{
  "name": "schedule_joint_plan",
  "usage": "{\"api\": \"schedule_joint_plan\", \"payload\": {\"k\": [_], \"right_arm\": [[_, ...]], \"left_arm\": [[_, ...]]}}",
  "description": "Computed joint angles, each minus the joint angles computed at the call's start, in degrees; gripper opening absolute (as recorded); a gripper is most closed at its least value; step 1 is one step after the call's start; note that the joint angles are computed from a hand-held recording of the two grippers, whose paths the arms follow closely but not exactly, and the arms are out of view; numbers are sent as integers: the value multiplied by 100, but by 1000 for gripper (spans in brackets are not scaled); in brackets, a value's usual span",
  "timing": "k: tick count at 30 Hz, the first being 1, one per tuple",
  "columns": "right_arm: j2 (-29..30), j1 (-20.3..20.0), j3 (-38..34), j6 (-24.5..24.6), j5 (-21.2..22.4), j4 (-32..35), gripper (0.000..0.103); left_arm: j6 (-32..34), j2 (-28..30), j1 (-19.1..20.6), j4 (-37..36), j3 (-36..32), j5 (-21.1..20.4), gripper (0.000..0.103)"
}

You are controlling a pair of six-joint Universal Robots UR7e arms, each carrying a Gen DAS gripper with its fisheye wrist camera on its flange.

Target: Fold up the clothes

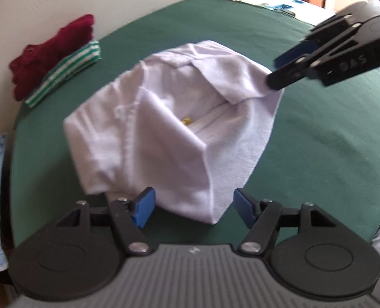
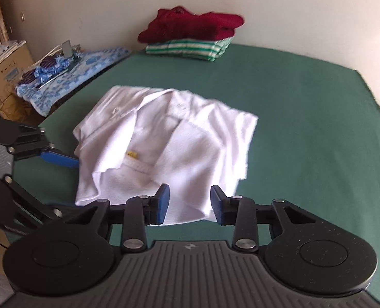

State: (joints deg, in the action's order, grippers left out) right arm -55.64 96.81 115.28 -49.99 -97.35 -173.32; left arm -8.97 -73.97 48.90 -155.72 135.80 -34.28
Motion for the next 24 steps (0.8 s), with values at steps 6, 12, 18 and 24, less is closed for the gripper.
{"api": "schedule_joint_plan", "payload": {"k": [6, 12, 18, 24], "right_arm": [[-116, -261, -167, 35, 178, 684, 38], [69, -232, 55, -709, 280, 351, 37], [313, -141, 11, -193, 23, -98, 4], [-103, 76, 397, -795, -104, -662, 1]], "left_arm": [[-1628, -399, -258, 338, 277, 617, 83], [-2487, -11, -168, 479, 249, 690, 75], [-1779, 476, 73, -822, 201, 448, 56], [-928, 186, 51, -909, 229, 250, 3]]}}
